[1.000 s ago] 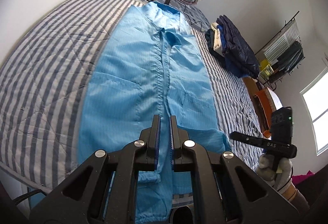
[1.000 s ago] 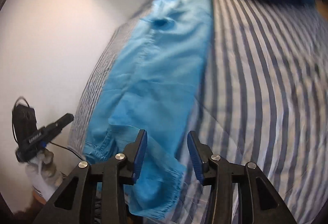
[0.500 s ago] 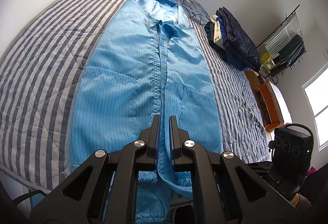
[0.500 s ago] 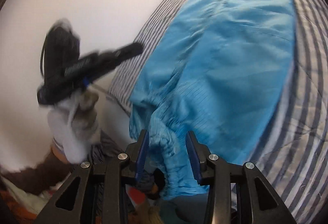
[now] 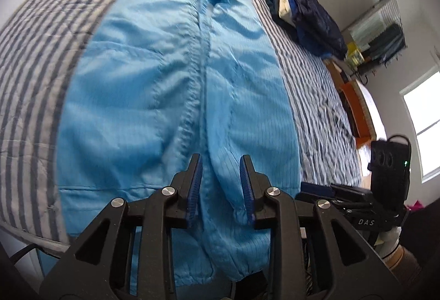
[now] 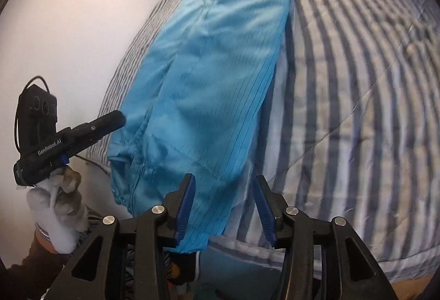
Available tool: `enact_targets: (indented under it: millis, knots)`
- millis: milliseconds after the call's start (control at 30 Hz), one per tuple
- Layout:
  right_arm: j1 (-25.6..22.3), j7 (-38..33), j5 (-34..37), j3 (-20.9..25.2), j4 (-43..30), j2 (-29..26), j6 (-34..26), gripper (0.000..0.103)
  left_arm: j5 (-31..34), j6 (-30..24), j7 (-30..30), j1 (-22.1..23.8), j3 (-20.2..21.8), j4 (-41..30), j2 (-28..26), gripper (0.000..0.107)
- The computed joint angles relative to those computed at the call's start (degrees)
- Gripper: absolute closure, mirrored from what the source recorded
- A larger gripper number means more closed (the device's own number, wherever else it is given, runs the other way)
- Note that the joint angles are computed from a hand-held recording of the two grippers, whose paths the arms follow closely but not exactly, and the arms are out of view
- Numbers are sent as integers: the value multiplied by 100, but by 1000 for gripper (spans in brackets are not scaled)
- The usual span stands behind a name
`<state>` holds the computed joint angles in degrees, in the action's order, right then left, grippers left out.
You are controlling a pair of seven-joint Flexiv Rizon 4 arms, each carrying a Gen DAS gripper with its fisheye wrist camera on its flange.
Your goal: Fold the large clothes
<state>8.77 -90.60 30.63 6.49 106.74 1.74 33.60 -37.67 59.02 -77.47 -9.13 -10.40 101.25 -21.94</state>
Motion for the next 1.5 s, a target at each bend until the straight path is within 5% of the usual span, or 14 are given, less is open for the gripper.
enact_targets:
  millis: [67, 167, 200, 267, 500, 667, 767, 900, 1033, 1200, 1367, 1433, 1500]
  knots:
    - [43, 37, -146, 36, 2, -53, -73, 57, 190, -176, -123, -54, 48, -79, -95, 80]
    - [51, -92, -54, 30, -56, -174, -219, 82, 613, -359, -326, -157, 159, -199, -213, 86]
    - [44, -145, 14, 30, -96, -200, -265, 92, 668, -388, -311, -157, 145, -227, -235, 96]
    - [39, -138, -24, 59, -98, -167, -233, 101, 683, -418, -220, -149, 79, -245, -261, 99]
    - [-45, -144, -252, -6, 112, 223, -271, 103, 828, -617, -69, -291, -6, -403, -399, 101]
    - [4, -96, -409, -16, 224, 311, -168, 88, 955, -600, 28, -325, 5, -391, -328, 101]
    - [32, -102, -703, 44, 371, 430, 735, 77, 619, -461, 276, -215, -88, -177, -106, 101]
    - [164, -156, -911, 41, 305, 175, 1703, 77, -107, -186, 853, -46, -198, 144, 189, 97]
    - [340, 434, -2162, 182, 306, -456, 2548, 77, -162, 412, 912, -42, 35, 362, 405, 96]
    - [443, 911, -3084, 131, 116, -1010, 2457, 77, 418, 416, 166, 89, 493, 373, 429, 95]
    - [325, 960, -3067, 209, 62, -1048, 2043, 76, 198, 267, -246, 479, 499, 492, 375, 68]
    - [249, 845, -2743, 283, 2, -927, 1928, 73, 56, 28, -237, 612, 444, 446, 290, 67]
    - [171, 765, -2289, 328, 19, -743, 1921, 55, -149, -265, -223, 745, 394, 386, 207, 65]
